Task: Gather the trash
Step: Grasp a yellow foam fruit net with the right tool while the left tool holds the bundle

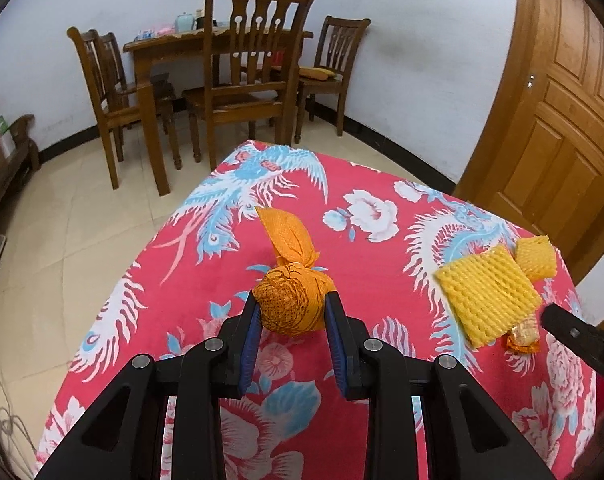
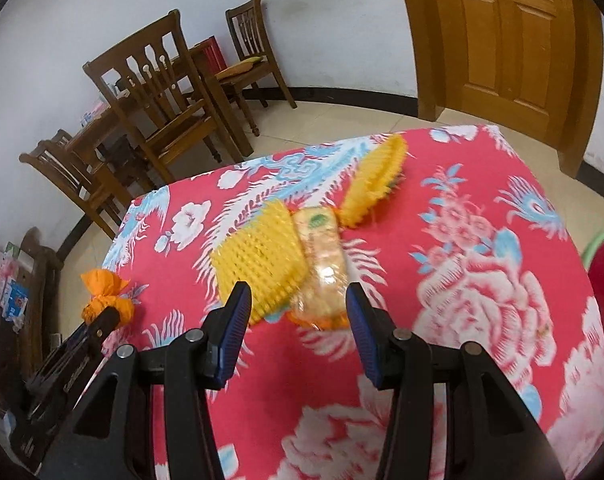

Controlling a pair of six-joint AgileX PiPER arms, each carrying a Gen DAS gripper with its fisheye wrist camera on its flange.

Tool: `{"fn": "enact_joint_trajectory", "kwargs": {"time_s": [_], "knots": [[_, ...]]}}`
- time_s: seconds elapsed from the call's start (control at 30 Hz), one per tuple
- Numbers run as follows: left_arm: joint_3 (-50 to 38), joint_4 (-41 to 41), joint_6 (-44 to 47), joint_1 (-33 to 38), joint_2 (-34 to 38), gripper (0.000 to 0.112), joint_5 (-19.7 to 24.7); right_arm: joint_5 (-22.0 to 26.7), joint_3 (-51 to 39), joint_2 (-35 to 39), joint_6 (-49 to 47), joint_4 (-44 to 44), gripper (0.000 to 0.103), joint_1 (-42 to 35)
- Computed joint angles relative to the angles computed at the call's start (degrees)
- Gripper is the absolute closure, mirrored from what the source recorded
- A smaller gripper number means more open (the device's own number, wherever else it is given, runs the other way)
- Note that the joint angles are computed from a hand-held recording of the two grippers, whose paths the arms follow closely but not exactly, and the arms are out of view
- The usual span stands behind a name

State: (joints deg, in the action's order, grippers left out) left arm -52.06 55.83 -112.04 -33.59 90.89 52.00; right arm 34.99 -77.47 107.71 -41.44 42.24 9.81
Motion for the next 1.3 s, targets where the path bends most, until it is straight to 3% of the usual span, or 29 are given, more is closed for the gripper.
{"fn": "enact_joint_trajectory", "kwargs": {"time_s": [0.27, 0.43, 0.83, 1.3], "knots": [[0.07, -0.10, 0.31, 0.49, 0.39, 0.081, -1.26, -2.85, -3.37, 3.69, 4.13, -4.61, 0.055, 3.47], [0.11, -0.10, 0.12, 0.42, 0.44, 0.081, -1.27, -4.36, -3.46, 4.27, 4.65, -5.85, 0.089, 4.65], [0.18, -0.12, 0.53, 0.48, 0.51, 0.081, -2.30, -1.39, 3.89, -3.43, -8.75, 7.66, 0.090, -0.67], [-0.24, -0.38, 0.91, 0.20, 0.92, 0.081, -2.36, 4.77, 9.36, -12.27, -16.97, 15.11, 0.090, -10.90]]}}
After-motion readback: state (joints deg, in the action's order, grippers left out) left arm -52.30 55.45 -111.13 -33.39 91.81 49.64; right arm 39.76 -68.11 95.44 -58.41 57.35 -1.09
